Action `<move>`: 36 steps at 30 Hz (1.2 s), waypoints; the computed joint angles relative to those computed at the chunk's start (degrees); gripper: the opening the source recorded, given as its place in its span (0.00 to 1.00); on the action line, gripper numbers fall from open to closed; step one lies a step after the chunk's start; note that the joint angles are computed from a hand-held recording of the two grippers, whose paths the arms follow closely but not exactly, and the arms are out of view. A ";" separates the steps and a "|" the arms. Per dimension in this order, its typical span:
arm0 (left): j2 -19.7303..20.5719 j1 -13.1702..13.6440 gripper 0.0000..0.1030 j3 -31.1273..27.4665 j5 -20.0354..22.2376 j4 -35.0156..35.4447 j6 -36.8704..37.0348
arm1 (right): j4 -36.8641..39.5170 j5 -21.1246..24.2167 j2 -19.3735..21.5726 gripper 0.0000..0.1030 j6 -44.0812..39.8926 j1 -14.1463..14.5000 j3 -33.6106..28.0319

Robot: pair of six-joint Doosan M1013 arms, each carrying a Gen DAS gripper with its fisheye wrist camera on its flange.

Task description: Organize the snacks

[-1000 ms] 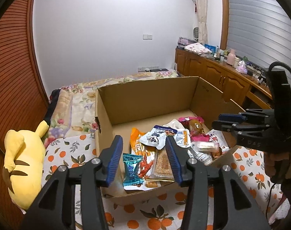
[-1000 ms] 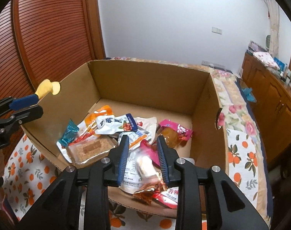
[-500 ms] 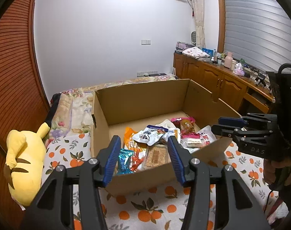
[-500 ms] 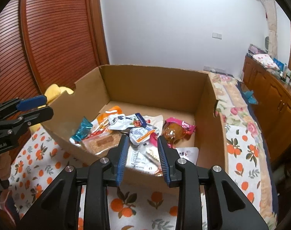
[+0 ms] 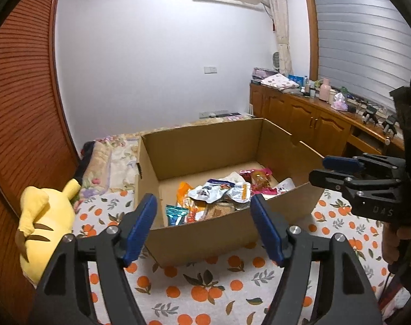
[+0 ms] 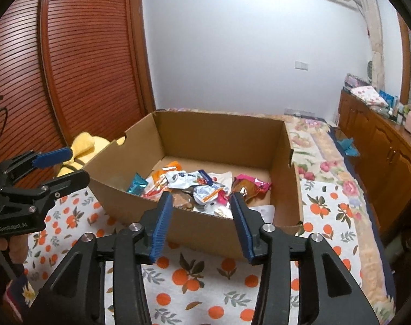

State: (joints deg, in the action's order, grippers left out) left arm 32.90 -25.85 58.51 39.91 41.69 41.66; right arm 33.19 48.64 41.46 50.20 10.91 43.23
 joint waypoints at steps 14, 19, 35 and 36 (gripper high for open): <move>-0.99 -1.02 0.98 2.50 -0.85 6.69 -7.95 | -4.46 -9.40 -2.54 0.87 4.62 0.48 5.54; -1.28 -1.63 0.98 2.97 0.44 9.73 -11.07 | -5.80 -11.27 -3.23 0.89 5.47 0.70 6.91; -4.04 -4.56 0.98 6.62 2.77 16.51 -18.72 | -2.34 -18.52 -8.90 0.89 3.02 0.20 15.04; -4.30 -4.67 0.98 6.96 2.60 16.38 -19.10 | -2.20 -18.94 -9.33 0.89 2.70 0.18 15.65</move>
